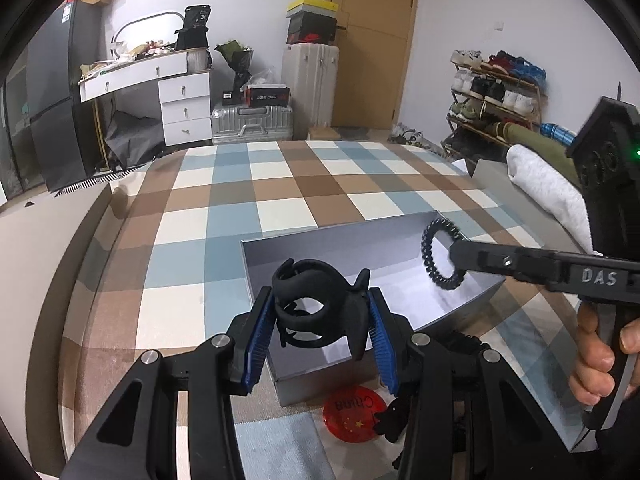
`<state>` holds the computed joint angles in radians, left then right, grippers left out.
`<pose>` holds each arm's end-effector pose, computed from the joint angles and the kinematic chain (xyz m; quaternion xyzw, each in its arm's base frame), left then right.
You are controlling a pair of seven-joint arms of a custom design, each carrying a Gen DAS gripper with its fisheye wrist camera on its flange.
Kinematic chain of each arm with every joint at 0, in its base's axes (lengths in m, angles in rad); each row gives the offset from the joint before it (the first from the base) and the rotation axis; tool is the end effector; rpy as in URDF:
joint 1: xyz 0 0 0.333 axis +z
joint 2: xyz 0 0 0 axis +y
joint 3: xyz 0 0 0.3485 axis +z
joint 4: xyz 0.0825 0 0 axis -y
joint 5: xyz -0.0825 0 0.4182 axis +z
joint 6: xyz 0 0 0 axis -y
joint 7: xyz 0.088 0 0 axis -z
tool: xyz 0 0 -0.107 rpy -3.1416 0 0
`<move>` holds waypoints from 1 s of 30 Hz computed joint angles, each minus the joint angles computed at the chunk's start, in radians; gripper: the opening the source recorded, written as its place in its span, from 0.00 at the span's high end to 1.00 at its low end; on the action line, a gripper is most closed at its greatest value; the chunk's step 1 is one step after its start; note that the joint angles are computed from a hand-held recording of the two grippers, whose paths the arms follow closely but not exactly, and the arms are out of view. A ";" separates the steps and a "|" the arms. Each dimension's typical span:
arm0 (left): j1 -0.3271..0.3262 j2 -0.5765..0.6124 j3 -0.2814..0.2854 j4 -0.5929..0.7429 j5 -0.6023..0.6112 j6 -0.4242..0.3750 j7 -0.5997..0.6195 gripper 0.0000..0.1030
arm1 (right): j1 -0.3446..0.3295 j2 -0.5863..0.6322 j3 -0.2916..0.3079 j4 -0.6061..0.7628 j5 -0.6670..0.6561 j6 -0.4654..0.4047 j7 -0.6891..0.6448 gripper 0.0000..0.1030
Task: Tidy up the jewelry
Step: 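Carry both items over the grey box and open both tools to drop them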
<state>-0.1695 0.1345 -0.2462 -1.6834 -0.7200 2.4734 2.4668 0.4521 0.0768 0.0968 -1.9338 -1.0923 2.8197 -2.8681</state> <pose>0.6343 -0.2663 0.6157 -0.3089 0.8475 -0.4209 0.0958 0.5318 0.3749 0.5369 -0.4912 0.7263 -0.1786 0.4465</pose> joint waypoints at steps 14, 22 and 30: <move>-0.015 0.014 -0.001 0.013 0.094 0.011 -0.021 0.62 | 0.001 0.032 -0.025 -0.010 0.139 0.122 -0.068 0.92; -0.016 0.021 -0.003 0.026 0.115 -0.001 -0.051 0.62 | 0.014 0.050 -0.004 0.042 0.297 -0.039 -0.257 0.91; -0.016 0.021 -0.001 0.037 0.137 -0.039 -0.105 0.61 | 0.019 0.064 -0.019 0.062 0.375 -0.047 -0.308 0.89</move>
